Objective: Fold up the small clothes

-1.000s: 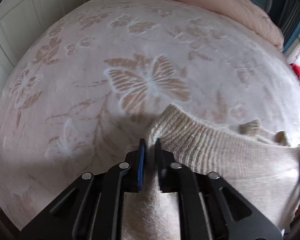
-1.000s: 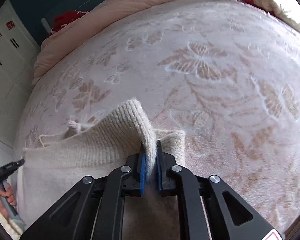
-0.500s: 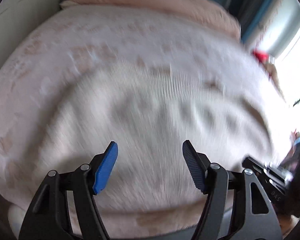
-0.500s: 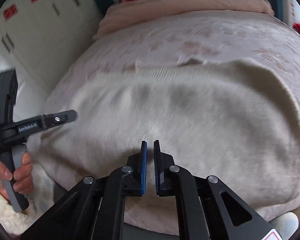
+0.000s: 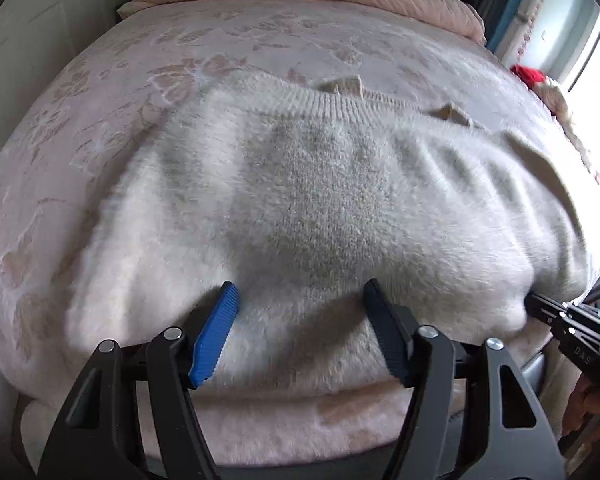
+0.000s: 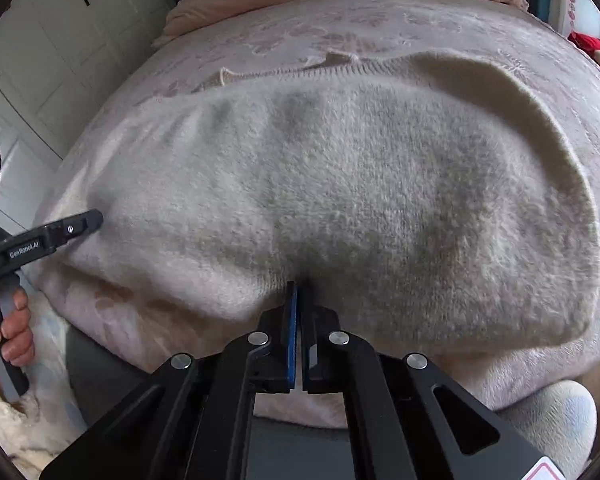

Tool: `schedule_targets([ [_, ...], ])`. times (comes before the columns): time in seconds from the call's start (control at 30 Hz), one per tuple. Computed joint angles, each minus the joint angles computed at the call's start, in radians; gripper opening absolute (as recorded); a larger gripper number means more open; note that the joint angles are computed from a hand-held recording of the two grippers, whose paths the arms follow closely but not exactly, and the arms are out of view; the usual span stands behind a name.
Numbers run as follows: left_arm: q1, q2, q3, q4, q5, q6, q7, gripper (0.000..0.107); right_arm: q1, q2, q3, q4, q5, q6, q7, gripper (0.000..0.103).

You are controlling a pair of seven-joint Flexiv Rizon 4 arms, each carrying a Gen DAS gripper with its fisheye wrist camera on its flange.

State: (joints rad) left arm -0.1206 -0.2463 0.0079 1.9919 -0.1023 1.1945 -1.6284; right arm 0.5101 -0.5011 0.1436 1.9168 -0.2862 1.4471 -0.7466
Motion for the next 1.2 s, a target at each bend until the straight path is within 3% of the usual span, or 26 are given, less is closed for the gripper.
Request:
schedule_targets([
  [0.1,0.025,0.042,-0.034,0.021,-0.108,0.044,0.035,0.063,0.050,0.027,-0.071,-0.022,-0.057,0.031,0.019,0.002],
  [0.17,0.017,0.021,-0.027,-0.035,-0.088,0.038,0.029,0.063,0.048,0.003,-0.074,-0.094,-0.079,0.015,-0.001,0.002],
  [0.33,-0.011,-0.122,0.000,-0.245,-0.003,-0.067,-0.027,0.064,-0.038,-0.187,0.063,-0.415,-0.005,-0.134,-0.114,0.002],
  [0.47,-0.043,-0.258,0.048,-0.401,0.078,-0.191,-0.085,0.064,-0.003,-0.311,0.036,-0.615,0.018,-0.302,-0.145,0.002],
  [0.53,-0.035,-0.295,0.046,-0.415,0.096,-0.158,-0.076,0.074,-0.016,-0.372,0.050,-0.687,0.055,-0.335,-0.177,0.000],
  [0.6,-0.032,-0.309,0.046,-0.429,0.097,-0.156,-0.072,0.078,-0.024,-0.394,0.057,-0.721,0.092,-0.332,-0.190,0.000],
  [0.67,-0.022,-0.299,0.034,-0.440,0.079,-0.174,-0.060,0.073,-0.034,-0.379,0.072,-0.727,0.109,-0.351,-0.204,0.000],
  [0.7,-0.007,-0.285,0.017,-0.427,0.060,-0.156,-0.036,0.073,-0.025,-0.346,0.047,-0.691,0.123,-0.311,-0.215,0.000],
  [0.83,0.013,-0.268,0.030,-0.435,0.055,-0.136,0.005,0.074,0.023,-0.215,-0.130,-0.470,0.066,-0.148,-0.075,0.006],
  [0.87,0.022,-0.279,0.039,-0.452,0.052,-0.167,0.006,0.074,0.046,-0.185,-0.203,-0.412,0.034,-0.141,-0.003,0.011],
  [0.9,0.025,-0.288,0.052,-0.460,0.056,-0.185,-0.006,0.074,0.063,-0.172,-0.255,-0.383,0.003,-0.154,0.048,0.024],
  [0.93,0.030,-0.294,0.060,-0.462,0.055,-0.191,-0.022,0.073,0.066,-0.163,-0.287,-0.365,-0.021,-0.177,0.087,0.031],
  [1.03,0.110,-0.288,-0.004,-0.405,-0.078,-0.107,-0.020,0.079,-0.013,-0.183,-0.246,-0.384,-0.022,-0.221,0.094,0.056],
  [1.1,0.117,-0.305,0.008,-0.412,-0.128,-0.071,-0.091,0.084,-0.069,-0.224,-0.190,-0.441,-0.020,-0.261,0.068,0.059],
  [1.17,0.143,-0.337,-0.011,-0.444,-0.178,-0.118,-0.106,0.076,-0.148,-0.276,-0.079,-0.516,0.033,-0.291,0.000,0.057],
  [1.2,0.162,-0.357,-0.033,-0.467,-0.206,-0.168,-0.090,0.049,-0.191,-0.310,-0.010,-0.566,0.082,-0.302,-0.057,0.032],
])
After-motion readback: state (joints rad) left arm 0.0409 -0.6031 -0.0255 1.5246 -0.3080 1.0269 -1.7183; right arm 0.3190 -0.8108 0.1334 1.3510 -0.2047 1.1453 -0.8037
